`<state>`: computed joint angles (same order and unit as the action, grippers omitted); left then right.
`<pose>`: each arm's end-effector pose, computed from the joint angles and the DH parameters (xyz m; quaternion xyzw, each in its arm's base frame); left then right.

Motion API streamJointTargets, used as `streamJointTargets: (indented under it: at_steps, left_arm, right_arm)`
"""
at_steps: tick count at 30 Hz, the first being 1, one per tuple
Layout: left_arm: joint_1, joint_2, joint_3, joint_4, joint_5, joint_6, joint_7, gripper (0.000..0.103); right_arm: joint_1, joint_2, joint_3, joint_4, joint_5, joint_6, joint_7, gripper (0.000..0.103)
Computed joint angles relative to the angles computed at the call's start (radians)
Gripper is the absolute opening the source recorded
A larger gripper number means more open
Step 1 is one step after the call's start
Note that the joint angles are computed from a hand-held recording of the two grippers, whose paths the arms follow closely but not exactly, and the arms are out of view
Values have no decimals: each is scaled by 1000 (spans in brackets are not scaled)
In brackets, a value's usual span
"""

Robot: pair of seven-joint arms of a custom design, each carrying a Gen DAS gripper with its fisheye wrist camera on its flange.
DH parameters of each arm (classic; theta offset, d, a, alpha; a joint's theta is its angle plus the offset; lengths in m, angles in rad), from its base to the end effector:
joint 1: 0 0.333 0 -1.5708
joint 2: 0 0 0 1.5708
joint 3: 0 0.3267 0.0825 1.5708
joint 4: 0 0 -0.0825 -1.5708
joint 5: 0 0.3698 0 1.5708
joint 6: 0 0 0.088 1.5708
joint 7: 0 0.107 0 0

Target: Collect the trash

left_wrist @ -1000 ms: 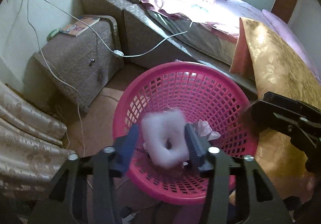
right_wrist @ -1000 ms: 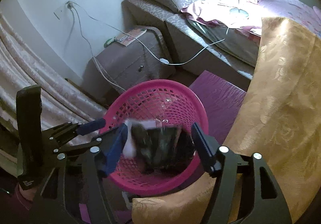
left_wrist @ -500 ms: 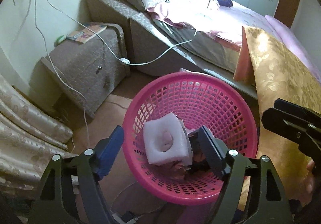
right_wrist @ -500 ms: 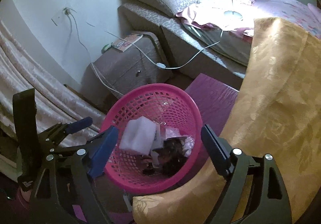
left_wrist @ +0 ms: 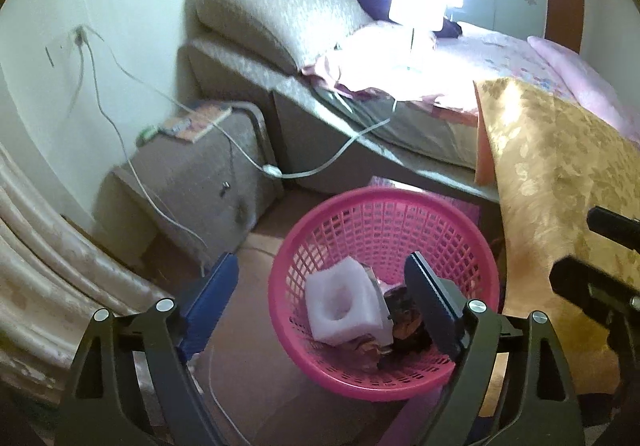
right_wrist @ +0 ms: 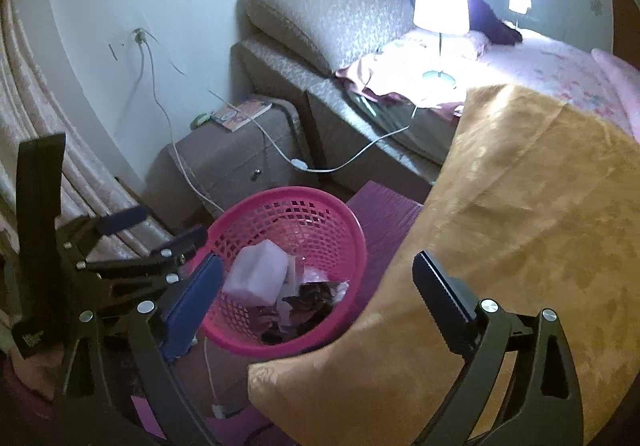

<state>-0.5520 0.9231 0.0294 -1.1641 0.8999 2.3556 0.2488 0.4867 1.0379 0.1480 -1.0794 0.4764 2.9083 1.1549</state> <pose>0.6846 -0.3912 0.2785 -0.7200 0.5837 -0.1670 0.3362 0.7030 0.4165 0.2885 -0.7841 0.4632 -0.0893 0.4033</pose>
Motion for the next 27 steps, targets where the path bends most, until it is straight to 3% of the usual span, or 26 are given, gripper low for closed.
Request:
streamJointTargets:
  at_steps: [8, 16, 27]
  left_arm:
    - [-29, -93, 1, -124, 64, -3, -88, 85]
    - [-30, -187, -28, -260, 138, 18, -209, 87]
    - [-19, -212, -57, -321, 170, 41, -270, 87]
  right_arm:
    - [-24, -113, 49, -229, 59, 213, -78, 96]
    - [2, -160, 25, -318, 84, 279, -80, 96]
    - [9, -193, 45, -389, 86, 347, -125, 96]
